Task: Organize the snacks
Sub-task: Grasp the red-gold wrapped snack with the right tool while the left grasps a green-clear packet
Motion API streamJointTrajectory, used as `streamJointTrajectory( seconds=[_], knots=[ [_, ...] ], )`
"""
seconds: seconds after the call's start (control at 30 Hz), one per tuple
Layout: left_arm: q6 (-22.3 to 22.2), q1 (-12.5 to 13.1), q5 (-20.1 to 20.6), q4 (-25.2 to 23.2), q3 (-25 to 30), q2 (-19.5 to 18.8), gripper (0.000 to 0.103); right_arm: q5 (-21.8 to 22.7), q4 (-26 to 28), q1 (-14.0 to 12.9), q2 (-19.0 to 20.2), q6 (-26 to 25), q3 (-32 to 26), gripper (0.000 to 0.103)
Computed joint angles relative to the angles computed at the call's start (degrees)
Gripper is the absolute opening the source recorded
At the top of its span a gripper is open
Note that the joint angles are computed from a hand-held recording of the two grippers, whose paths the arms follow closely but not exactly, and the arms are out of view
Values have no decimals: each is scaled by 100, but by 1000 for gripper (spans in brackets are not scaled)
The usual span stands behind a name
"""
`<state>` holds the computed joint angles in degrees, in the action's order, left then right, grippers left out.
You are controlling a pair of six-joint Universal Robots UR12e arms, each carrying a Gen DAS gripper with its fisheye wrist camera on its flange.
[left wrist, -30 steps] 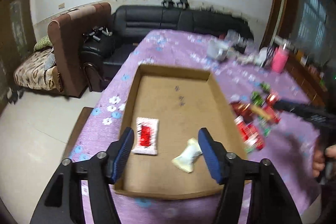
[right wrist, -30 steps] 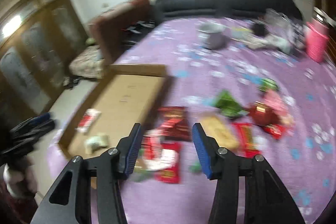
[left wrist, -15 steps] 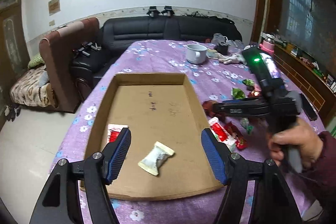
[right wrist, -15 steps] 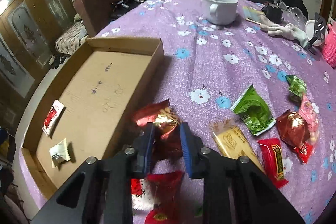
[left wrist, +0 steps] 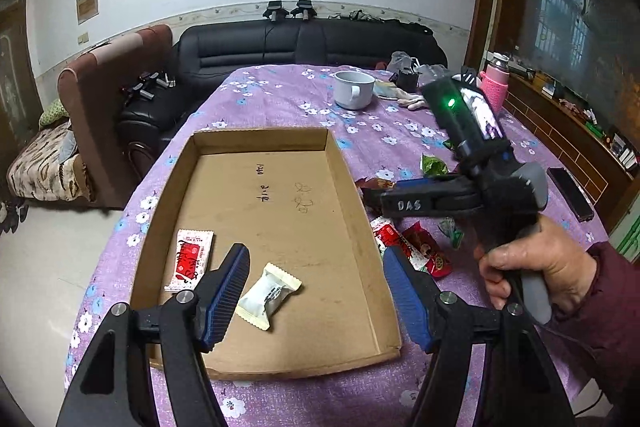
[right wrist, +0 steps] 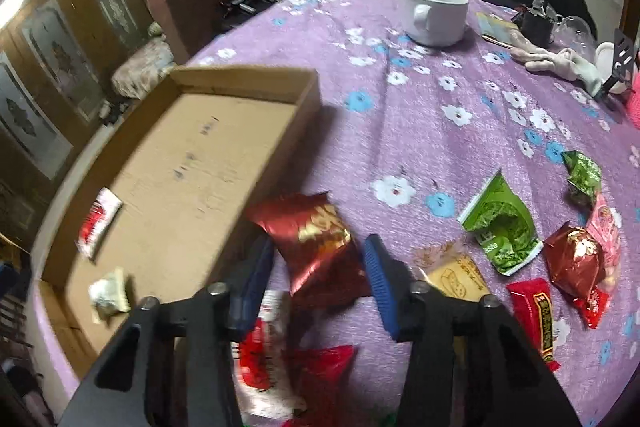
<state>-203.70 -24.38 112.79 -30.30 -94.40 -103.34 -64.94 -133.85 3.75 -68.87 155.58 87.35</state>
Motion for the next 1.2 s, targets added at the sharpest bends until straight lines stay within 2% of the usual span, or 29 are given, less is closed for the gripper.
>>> streamJointTrajectory(
  seconds=[0.13,0.33,0.43,0.5,0.7,0.97,1.07,1.17,1.2],
  knots=[
    [1,32,-212,-79,57,-29,73,234,-47,-153,-116,137,131,34],
    [203,11,-598,-227,273,-205,73,1195,-211,-677,-438,407,485,34],
    [452,-40,-873,-339,503,-387,73,1514,-525,-976,-539,655,693,34],
    [555,-66,-1016,-426,686,-530,73,1572,-701,-1097,-554,812,766,34],
    [598,-45,-1287,-1038,1384,-1083,69,1899,-774,-1377,-401,1234,823,34],
    [897,-106,-1052,-1812,2100,-1641,64,2399,-680,-1550,-171,1439,774,34],
    [1003,-120,-1005,-1968,2234,-1752,57,2507,-654,-1589,-140,1531,761,34],
    [1087,-126,-1001,-2065,2295,-1813,40,2549,-642,-1598,-150,1514,770,34],
    [1087,-122,-1033,-1989,2272,-1807,31,2523,-699,-1596,-161,1512,781,34]
  ],
)
